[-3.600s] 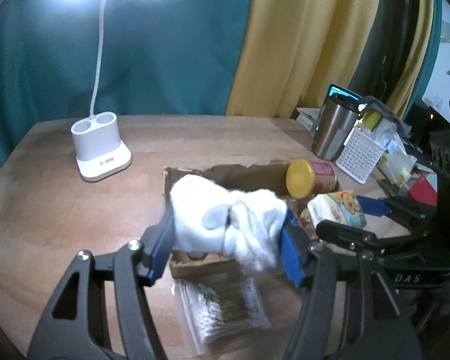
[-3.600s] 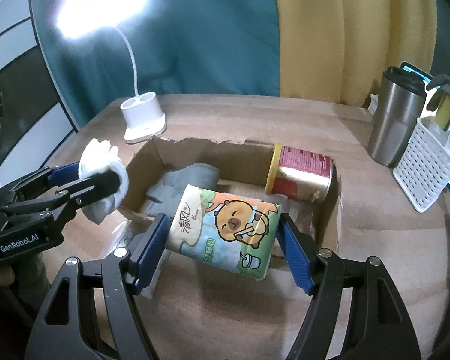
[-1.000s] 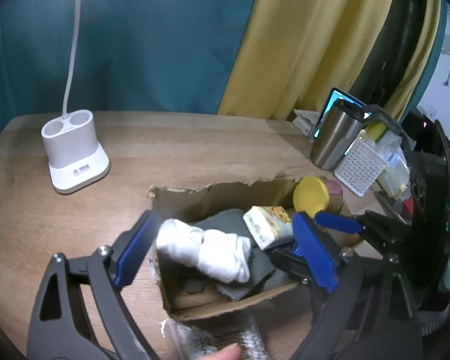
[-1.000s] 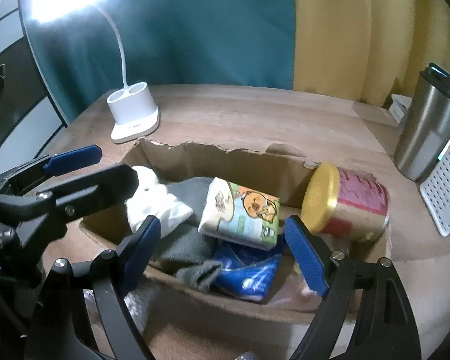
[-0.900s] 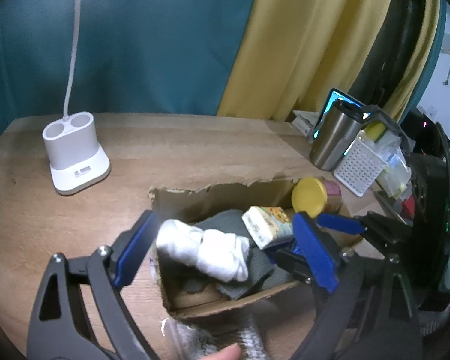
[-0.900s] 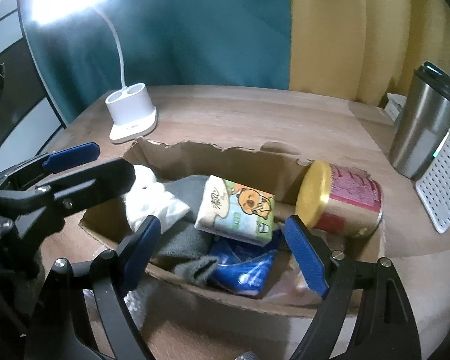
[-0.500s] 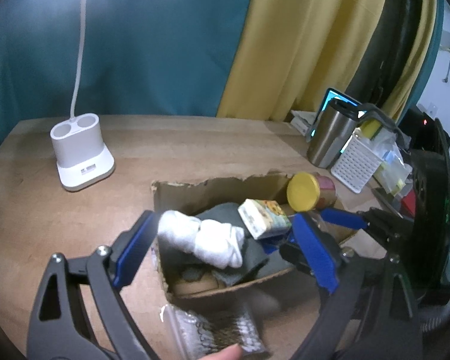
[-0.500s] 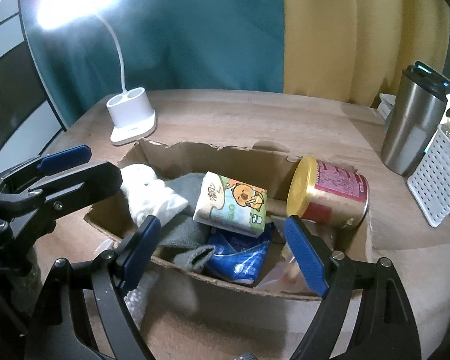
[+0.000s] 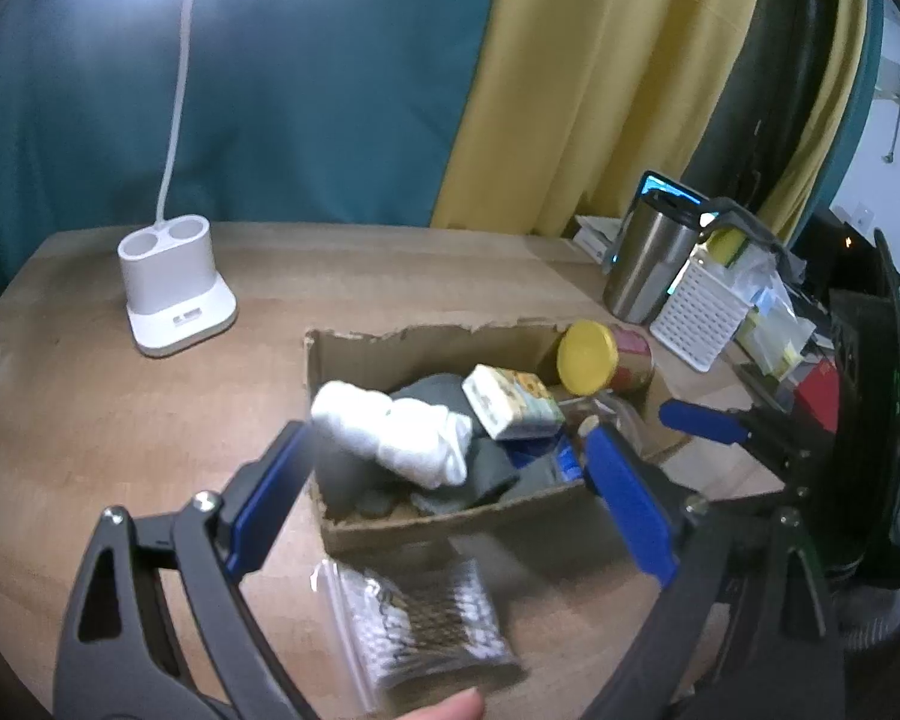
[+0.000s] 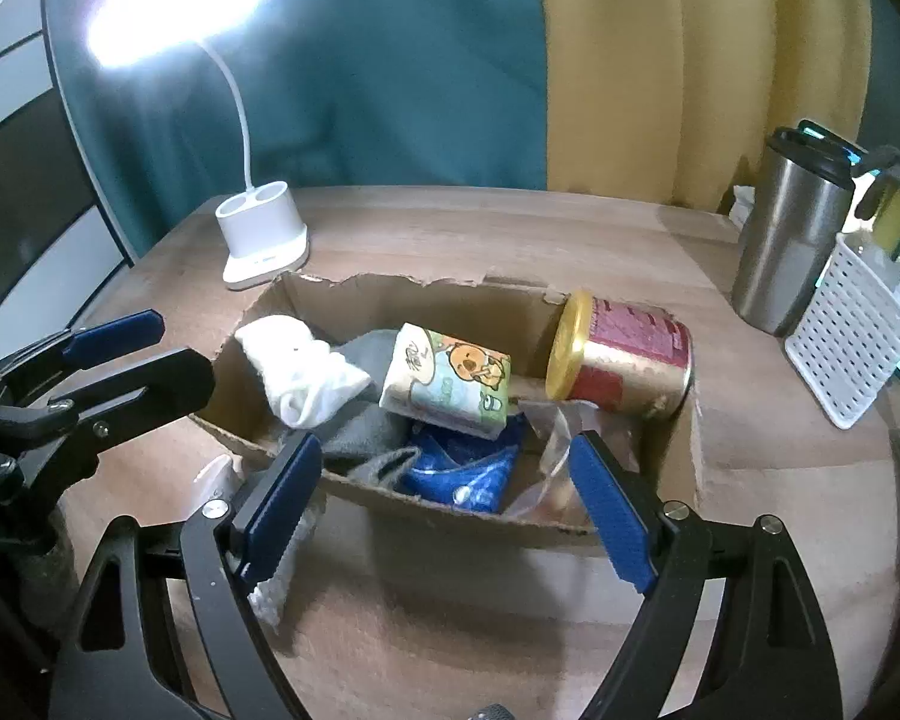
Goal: Organize objects
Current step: 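Release the socks into the box with the left tool while the right tool drops the tissue pack, then withdraw the left tool from the box toward the bag of cotton swabs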
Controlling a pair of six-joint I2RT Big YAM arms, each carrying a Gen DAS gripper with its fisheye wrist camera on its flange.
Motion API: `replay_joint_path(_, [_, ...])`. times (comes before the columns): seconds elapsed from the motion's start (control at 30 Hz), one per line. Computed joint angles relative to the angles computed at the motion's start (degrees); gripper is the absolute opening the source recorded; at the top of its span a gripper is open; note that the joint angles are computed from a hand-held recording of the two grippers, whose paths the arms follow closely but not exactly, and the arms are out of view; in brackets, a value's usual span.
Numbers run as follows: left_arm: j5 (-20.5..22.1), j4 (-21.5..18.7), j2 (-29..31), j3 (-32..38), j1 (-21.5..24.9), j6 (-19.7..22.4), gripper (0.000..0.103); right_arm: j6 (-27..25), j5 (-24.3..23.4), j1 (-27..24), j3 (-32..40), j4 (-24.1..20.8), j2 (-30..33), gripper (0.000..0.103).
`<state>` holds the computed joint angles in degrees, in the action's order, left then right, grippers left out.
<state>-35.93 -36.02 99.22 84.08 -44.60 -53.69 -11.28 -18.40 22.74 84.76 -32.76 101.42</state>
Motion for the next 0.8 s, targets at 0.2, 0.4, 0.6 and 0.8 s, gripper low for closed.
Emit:
replay_joint_path(0.2, [-1.0, -1.5, -0.1, 0.1, -1.2, -1.5, 0.093, 0.1, 0.1, -0.5, -2.2, 0.8, -1.7, 0.087])
replay_joint_path(0.4, [-1.6, -2.4, -0.1, -0.2, -2.5, -3.0, 0.093, 0.2, 0.1, -1.0, -4.4, 1.6, -3.3, 0.087])
replay_joint_path(0.6, [-2.0, -3.1, 0.0, -0.1, -3.4, -4.0, 0.093, 0.2, 0.1, -1.4, -6.3, 2.0, -4.5, 0.087])
replay_joint_path(0.8, [-1.7, -4.0, 0.4, -0.4, -4.4, -5.9, 0.093, 0.1, -0.1, -1.7, -8.3, 2.7, -5.5, 0.087])
